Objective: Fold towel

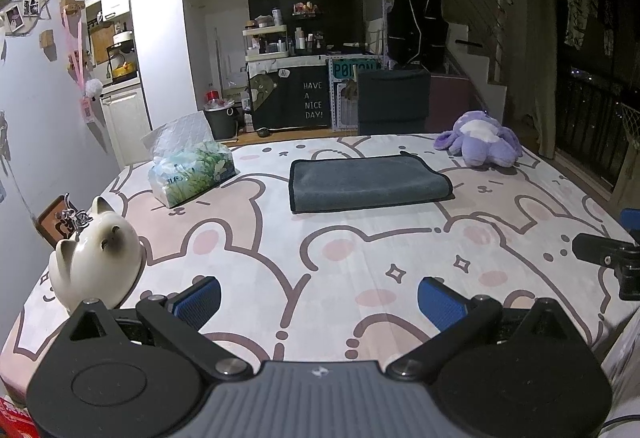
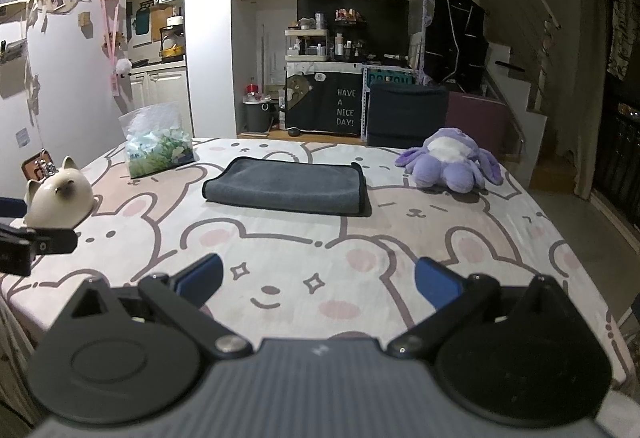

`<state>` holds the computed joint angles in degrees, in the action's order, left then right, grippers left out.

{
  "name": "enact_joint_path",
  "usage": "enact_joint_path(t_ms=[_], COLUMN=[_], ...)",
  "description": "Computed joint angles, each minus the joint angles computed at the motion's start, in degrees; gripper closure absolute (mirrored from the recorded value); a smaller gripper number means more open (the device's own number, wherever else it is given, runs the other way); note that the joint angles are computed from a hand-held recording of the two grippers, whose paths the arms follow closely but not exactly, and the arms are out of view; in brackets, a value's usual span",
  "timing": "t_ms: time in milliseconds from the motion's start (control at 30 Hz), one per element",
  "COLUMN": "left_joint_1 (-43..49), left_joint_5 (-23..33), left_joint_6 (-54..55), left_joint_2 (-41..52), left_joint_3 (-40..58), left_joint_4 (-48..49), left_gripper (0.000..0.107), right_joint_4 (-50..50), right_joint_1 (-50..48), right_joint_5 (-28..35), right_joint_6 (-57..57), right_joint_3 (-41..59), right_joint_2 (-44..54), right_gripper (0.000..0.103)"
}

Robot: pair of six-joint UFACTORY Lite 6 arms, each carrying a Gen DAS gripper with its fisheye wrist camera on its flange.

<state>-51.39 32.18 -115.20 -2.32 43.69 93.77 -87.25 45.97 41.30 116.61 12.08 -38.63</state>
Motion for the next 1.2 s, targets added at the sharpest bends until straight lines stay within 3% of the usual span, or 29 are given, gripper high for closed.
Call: enact_joint_path(t_ms=[1200], left_joint_1=[-0.1], left_joint_5=[-0.2], left_joint_6=[-0.9], left_joint_2=[-0.6], left_joint_3=[-0.8], left_joint_4=[0.6], left_gripper=[0.004], right_joint_4=[-0.9], right_joint_1=[0.8], right_joint_5=[0.6], right_joint_6=[1.7], right_joint_3=[-0.2], right_joint_2=[0.7], right_gripper=[0.000])
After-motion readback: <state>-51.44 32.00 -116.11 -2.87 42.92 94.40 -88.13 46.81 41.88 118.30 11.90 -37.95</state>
